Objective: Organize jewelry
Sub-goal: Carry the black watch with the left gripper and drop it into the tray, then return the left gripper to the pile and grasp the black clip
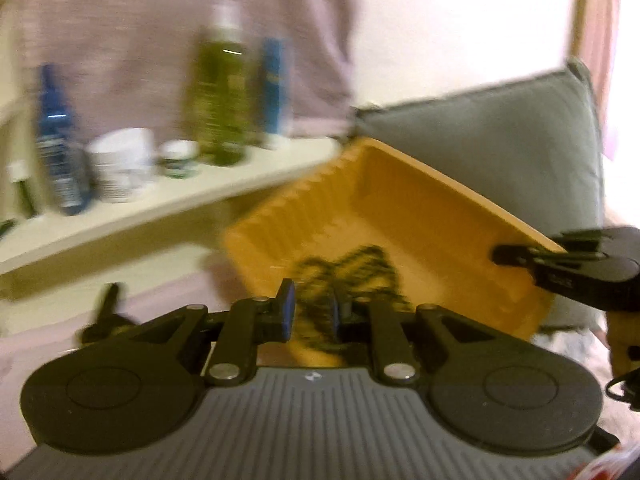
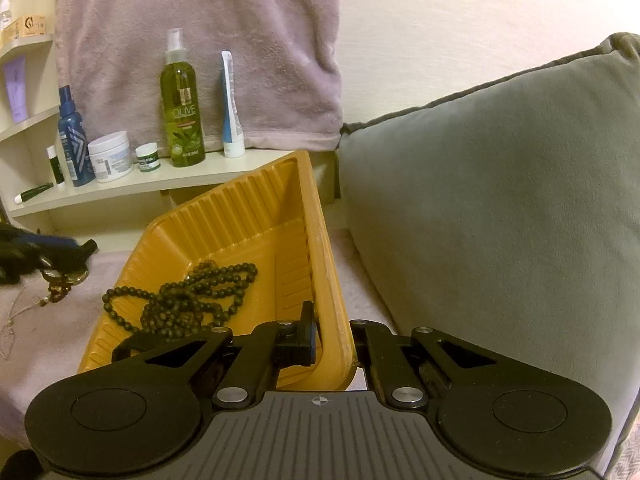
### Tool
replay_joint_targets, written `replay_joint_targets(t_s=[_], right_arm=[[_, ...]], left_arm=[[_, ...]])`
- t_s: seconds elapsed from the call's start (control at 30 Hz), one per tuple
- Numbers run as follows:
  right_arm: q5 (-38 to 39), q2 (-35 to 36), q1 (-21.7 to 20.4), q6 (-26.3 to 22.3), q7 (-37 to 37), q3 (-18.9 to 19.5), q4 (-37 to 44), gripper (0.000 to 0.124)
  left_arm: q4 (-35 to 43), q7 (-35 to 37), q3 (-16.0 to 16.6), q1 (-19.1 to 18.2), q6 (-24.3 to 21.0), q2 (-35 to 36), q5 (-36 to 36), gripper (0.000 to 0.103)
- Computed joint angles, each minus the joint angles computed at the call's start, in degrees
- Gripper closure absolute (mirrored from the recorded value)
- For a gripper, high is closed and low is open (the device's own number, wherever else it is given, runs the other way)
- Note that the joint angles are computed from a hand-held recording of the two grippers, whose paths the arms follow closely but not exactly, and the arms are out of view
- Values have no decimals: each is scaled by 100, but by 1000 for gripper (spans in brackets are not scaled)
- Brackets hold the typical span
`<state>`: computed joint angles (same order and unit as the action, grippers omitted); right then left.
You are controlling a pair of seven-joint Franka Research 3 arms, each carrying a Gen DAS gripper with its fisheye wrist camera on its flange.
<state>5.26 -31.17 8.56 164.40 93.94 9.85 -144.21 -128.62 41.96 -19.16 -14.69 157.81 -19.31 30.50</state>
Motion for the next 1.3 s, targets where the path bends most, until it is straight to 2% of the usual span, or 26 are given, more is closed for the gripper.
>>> replay_joint_targets(t_s=[0.17,0.37,0.57,0.8,1.03,1.3], right_arm=[[-1,5,3,1,4,-6,7,119],[-6,13,2,-12,13,-8,22,119],[-21,35,6,-34,-35,-40,37,119],[-88,80,-53,-55,-27,1,54,119],[-164,112,-92,-113,24,36,102,119],[-247,129,-110,-197,83,45,143,118]], left_arm=[[-644,-505,-19,371,-531,-953,254,86],[-1381,-809,11,582,-1192,-1841,274,86],[-1905,-1034,20,571,-1392,-2258,241,82],[-1999,-1112,12,668,-913,-2004,437,77],[-1598,-995,-51,1008,-544,-1325,923,74],[-1126,-587,165,1048,-298,-536,1132,71]])
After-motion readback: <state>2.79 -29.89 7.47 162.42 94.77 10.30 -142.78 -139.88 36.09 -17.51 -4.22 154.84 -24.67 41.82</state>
